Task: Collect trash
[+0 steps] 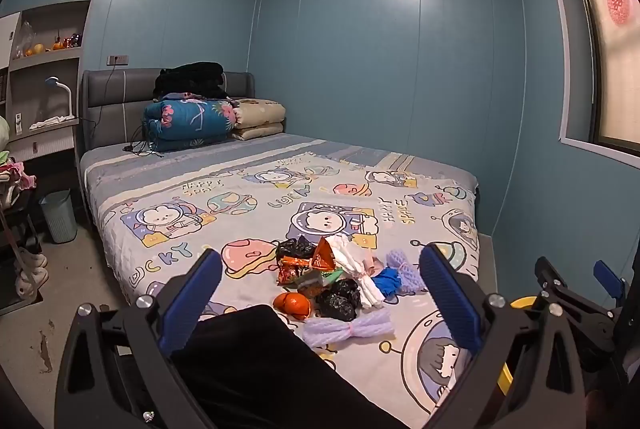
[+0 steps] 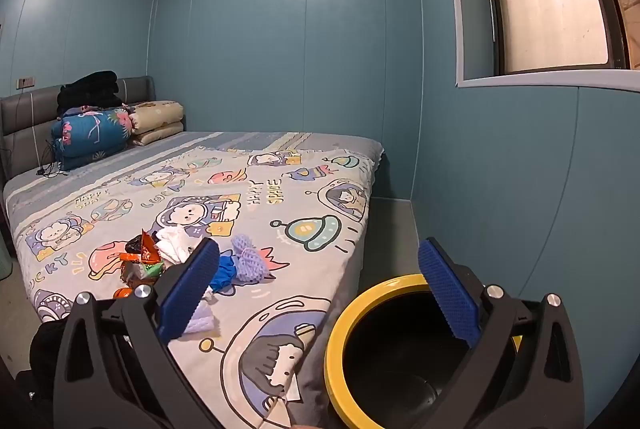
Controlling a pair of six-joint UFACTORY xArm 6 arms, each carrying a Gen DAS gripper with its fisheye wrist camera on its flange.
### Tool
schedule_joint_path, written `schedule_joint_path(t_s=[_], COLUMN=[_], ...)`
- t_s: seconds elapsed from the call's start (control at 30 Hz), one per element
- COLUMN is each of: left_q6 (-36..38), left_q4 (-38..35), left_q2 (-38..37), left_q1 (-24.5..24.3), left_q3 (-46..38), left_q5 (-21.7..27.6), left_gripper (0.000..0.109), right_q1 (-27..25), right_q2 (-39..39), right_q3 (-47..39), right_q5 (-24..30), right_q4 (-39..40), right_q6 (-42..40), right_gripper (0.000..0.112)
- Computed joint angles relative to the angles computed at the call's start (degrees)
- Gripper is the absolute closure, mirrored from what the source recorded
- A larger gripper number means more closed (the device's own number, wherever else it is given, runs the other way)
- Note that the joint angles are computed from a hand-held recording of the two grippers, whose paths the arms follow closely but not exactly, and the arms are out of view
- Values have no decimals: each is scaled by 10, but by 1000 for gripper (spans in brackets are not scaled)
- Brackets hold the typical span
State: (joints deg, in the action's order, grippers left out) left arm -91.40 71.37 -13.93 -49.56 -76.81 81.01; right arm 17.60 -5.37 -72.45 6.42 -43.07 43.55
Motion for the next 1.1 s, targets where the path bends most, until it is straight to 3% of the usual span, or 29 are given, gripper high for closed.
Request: schedule_joint_path(t_s=[1.1], left_q6=[-1], left_q4=[-1], left_q2=[-1], left_q1=[-1], left_q3=[1], left_q5=[0], left_gripper=[13], right_q1=[1], right_q2=[-1], right_q3=[8], right_q5=[-1], right_q4=[-5], right_q6=[9], right_gripper=[17])
